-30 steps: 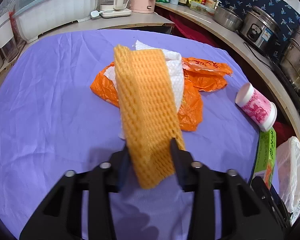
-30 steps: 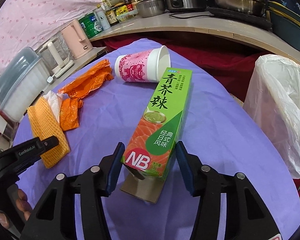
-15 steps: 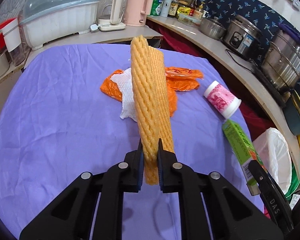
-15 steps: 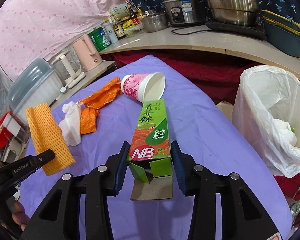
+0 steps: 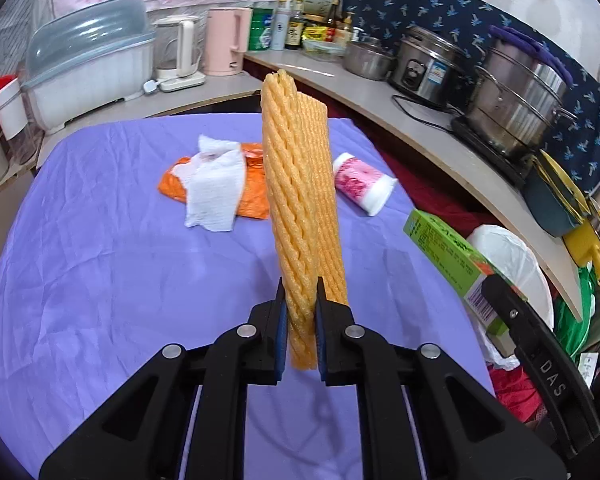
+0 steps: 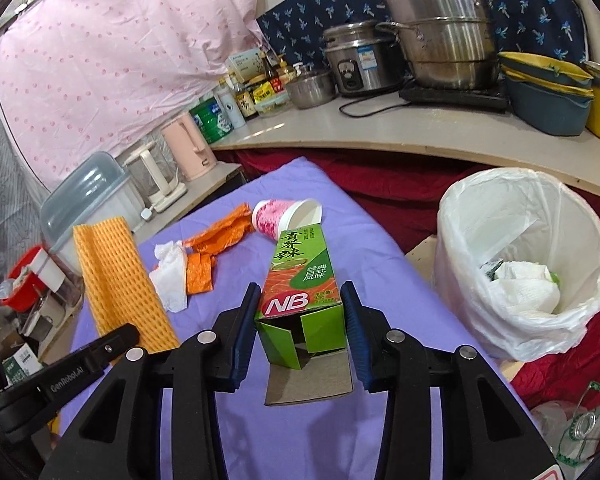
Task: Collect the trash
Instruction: 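Carry the foam net and green box over the bin with both tools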
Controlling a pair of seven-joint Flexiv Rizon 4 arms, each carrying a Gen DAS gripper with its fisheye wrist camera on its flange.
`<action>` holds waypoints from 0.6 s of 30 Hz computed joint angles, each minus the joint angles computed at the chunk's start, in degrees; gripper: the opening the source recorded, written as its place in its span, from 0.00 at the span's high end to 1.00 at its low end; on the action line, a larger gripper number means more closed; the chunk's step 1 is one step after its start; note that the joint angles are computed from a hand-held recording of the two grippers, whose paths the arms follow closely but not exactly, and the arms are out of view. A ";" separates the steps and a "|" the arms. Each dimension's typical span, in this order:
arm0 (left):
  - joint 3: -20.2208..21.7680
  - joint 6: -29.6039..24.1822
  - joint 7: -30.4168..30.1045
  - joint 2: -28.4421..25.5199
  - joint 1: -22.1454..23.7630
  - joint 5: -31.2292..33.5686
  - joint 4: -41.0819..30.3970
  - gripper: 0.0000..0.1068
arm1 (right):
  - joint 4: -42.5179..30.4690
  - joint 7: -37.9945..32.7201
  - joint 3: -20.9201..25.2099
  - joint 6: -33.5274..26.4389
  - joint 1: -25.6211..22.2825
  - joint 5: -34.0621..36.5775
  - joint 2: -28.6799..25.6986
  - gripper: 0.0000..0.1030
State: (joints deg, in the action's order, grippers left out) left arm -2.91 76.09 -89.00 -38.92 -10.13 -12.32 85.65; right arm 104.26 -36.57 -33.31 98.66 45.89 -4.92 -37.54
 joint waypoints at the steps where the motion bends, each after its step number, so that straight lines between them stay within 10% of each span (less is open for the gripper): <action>1: -0.06 -0.02 0.02 0.15 -0.28 0.15 0.00 0.90 | 0.69 0.00 -0.91 0.45 0.60 0.26 0.39 0.62; 18: -2.18 -1.39 2.90 -0.59 -6.93 2.25 -5.17 0.90 | 12.03 -7.90 -16.98 5.30 11.03 12.08 6.34 0.62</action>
State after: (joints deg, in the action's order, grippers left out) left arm -5.09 74.70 -86.10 -39.50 -17.06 -10.08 80.48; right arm 116.29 -44.46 -50.29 103.96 56.92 7.15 -31.20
